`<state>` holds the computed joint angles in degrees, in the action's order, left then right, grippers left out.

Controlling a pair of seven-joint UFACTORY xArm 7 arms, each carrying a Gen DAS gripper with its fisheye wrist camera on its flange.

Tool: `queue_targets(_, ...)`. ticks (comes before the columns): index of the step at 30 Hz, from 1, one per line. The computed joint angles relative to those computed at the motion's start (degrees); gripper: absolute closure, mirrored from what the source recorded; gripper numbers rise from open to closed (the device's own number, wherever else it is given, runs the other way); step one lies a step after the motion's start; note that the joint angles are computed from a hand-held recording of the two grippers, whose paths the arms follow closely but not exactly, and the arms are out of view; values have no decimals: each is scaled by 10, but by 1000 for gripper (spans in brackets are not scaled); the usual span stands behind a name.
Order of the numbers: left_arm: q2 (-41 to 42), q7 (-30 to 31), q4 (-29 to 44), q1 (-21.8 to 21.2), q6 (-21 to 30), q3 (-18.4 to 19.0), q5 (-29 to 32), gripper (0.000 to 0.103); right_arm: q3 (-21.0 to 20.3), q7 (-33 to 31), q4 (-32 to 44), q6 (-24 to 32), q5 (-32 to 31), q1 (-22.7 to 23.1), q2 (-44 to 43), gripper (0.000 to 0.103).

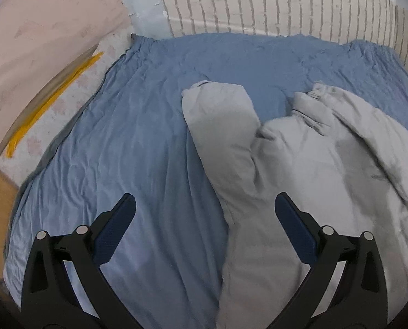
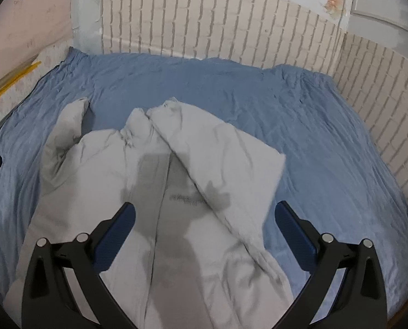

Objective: Fold large clothes
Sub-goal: 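Lower the left tool onto the jacket sleeve and close on its cuff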

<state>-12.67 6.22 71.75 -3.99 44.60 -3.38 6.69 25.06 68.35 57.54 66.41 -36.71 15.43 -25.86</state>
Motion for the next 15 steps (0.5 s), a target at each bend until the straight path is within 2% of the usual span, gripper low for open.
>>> queue_targets(3, 71, -13, 46, 2, -8, -2, 9, 3, -17, -2, 0, -36, -18, -12, 28, 2)
queue_targets(7, 185, -7, 148, -4, 24, 5, -8, 3, -43, -13, 1, -86, -45, -23, 67, 2)
queue_targets(12, 301, -35, 259, -23, 36, 20, 26, 3, -72, -34, 4, -110, -61, -23, 115, 2)
queue_targets(15, 359, -39, 322, -23, 53, 20, 6, 3, -83, -32, 1, -111, -71, -19, 134, 2)
